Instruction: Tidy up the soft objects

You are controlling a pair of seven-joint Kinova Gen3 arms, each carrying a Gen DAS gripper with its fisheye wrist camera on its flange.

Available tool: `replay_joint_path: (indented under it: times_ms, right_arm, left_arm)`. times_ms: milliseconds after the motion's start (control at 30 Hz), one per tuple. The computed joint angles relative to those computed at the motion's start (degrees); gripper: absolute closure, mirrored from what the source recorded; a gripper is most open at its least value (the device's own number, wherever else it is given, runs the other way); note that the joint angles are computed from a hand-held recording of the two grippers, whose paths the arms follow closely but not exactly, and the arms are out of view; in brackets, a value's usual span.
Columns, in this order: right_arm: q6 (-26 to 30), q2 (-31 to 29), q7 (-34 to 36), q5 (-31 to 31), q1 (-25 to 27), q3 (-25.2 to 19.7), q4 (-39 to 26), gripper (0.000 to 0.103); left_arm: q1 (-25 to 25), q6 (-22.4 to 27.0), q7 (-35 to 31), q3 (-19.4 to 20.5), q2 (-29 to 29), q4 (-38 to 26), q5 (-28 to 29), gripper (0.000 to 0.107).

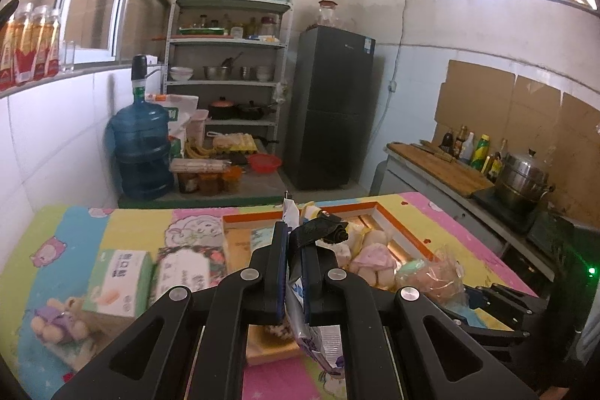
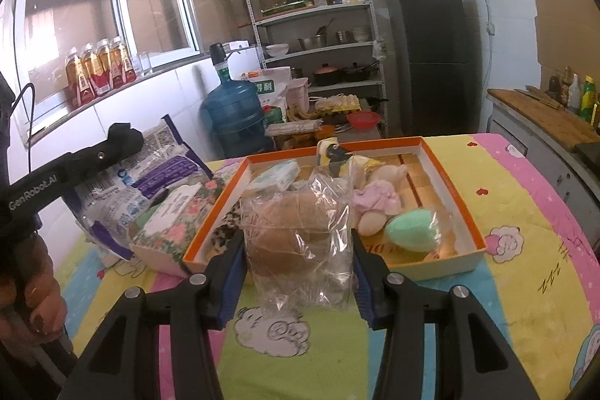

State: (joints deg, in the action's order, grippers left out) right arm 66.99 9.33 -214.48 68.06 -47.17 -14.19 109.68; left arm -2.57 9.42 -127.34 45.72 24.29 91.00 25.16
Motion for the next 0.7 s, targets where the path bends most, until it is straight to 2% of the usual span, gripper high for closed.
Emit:
replay_joint_path:
  times_ms: [333,500,700]
  right_arm:
    - [-4.6,-2.7,1.9,1.3,4.5,0.7,3.0,0.053]
    - [-6.9,-3.5,3.2,2.0,7.0,1.1,3.9,0.053]
    - [-9.4,-4.2,4.3,2.3,9.6,1.6,4.6,0.053]
  left_arm:
    - [14.1,1.9,7.2,-13.8,1.5,-6.4,-3.9,0.101]
    - [18.8,3.2,10.5,-18.1,3.4,-9.8,-6.2,0.101]
    - [21.6,4.3,12.8,-20.0,5.7,-13.2,-8.0,0.101]
